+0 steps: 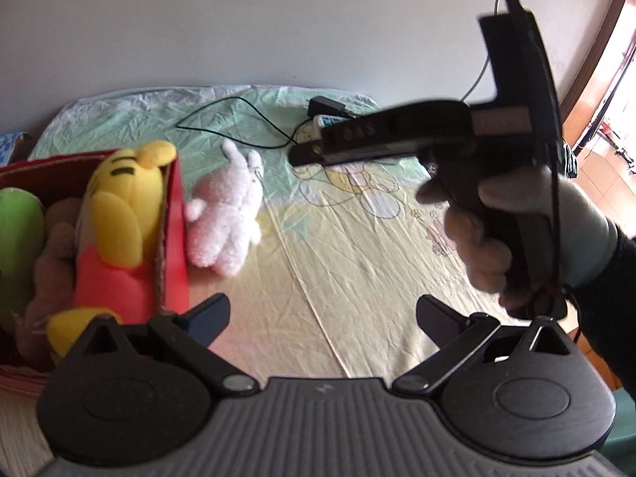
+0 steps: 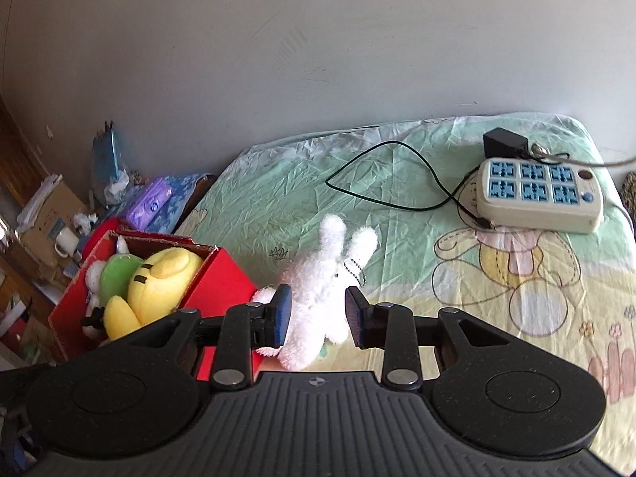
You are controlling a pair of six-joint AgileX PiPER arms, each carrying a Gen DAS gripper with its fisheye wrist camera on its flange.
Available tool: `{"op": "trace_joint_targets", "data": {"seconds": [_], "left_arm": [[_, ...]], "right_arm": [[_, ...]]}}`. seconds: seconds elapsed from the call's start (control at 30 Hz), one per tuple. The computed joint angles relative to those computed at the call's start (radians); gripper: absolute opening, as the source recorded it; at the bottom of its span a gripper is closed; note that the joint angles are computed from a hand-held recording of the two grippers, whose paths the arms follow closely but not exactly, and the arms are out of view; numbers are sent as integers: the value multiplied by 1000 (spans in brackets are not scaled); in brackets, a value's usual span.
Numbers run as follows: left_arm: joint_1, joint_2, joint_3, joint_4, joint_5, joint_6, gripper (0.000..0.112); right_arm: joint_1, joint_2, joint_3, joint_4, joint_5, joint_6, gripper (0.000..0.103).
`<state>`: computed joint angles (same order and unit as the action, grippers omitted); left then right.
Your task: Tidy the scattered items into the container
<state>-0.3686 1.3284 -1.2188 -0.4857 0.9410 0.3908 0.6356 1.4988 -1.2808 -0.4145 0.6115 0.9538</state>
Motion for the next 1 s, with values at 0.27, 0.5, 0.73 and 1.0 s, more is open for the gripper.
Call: {"op": "trace_joint_targets", "data": {"seconds": [0.27,0.5,0.73,1.0], "left_arm": [[-80,-26,144,-3,-173,-16,99],[-141,-9,208,-37,-263,12,99],[-219,46,223,107,-349,-180,99],[-174,77,205,5,-281,-65,99]], "right_arm": [[-80,192,-172,167,-31,-298,33],[-92,329,-301,192,-48,-444,33],[-109,442,-407,263,-12,-620,32],[-143,299,-167,347,-134,-801,32]]}}
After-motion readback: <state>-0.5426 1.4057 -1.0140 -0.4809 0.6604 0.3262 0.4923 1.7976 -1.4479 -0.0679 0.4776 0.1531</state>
